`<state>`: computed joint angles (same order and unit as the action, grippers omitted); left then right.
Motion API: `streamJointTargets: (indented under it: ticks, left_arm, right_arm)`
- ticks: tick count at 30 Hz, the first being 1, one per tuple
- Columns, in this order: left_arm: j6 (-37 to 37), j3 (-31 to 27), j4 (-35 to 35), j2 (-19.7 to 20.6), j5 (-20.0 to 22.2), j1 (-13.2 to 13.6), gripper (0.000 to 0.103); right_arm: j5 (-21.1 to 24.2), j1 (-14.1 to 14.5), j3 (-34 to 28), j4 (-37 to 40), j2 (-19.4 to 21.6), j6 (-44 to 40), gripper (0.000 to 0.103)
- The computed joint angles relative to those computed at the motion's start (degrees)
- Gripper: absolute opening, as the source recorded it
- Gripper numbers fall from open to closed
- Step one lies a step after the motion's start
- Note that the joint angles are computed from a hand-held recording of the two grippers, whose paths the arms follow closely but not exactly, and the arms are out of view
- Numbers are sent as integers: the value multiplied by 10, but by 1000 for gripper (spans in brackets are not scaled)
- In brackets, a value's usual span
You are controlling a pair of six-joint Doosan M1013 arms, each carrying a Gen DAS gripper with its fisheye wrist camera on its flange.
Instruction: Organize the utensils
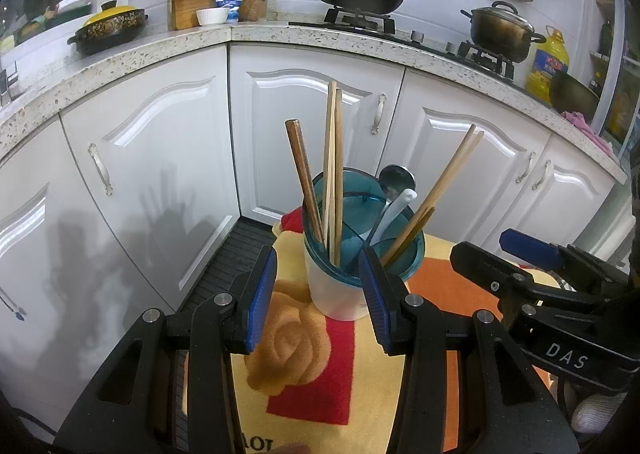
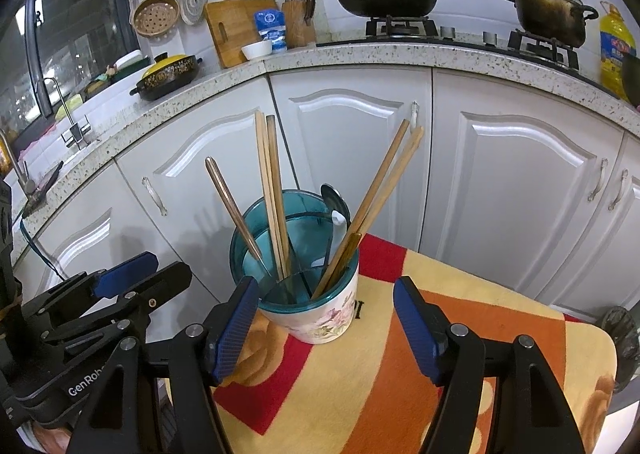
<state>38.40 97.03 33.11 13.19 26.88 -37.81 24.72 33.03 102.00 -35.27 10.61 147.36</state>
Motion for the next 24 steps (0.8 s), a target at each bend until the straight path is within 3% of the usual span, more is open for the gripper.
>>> streamJointTargets:
  ticks: [24]
  left_arm:
    - [2,2,-5,0,0,3,42]
  right_arm:
    - [14,-2,-10,28,6,-39,68]
